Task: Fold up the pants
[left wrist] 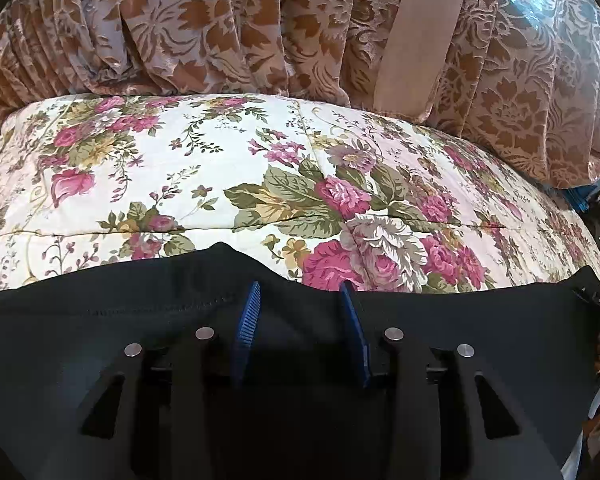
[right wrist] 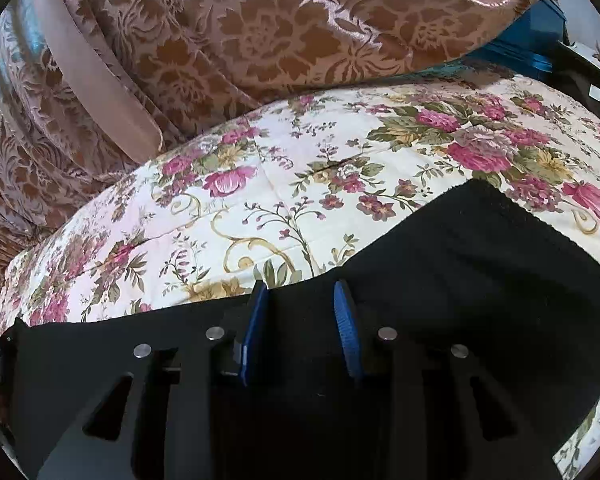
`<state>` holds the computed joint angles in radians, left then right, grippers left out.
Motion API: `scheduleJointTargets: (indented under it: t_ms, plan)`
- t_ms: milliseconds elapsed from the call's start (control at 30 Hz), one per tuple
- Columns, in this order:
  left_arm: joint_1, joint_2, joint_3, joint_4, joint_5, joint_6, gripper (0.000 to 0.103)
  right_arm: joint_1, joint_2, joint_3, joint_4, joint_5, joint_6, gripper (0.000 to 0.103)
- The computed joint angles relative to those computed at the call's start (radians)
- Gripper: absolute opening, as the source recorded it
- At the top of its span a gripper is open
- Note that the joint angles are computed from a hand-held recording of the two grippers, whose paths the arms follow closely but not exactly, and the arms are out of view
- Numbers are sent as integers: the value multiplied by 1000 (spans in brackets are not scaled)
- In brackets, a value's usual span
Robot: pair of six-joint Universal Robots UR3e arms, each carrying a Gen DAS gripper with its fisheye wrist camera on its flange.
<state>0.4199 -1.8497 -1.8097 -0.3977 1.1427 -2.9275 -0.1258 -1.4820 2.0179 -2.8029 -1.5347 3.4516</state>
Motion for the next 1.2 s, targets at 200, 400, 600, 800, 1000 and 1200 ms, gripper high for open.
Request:
scheduleJointTargets:
  t_ms: [200, 400, 600, 800, 1000, 1200]
  plan:
    - [5, -3, -15, 28, -10, 2, 41, -10, -48, 72, -97, 15, 16, 48]
    - [20, 23, -59, 59, -51, 14, 51, -68, -213, 135, -64, -37, 37, 33]
    - [23, 39, -93, 98, -45, 1, 51, -275, -317, 236, 27, 34, 89, 0]
    - [37, 41, -95, 88, -74, 1, 53, -181, -257, 316, -197, -107, 105, 0]
    - [46, 73, -144, 139, -77, -25, 60, -217, -270, 358, -244, -49, 94, 0]
    - [87, 138, -233, 207, -60, -108, 72, -236, -285, 388, -278, -10, 95, 0]
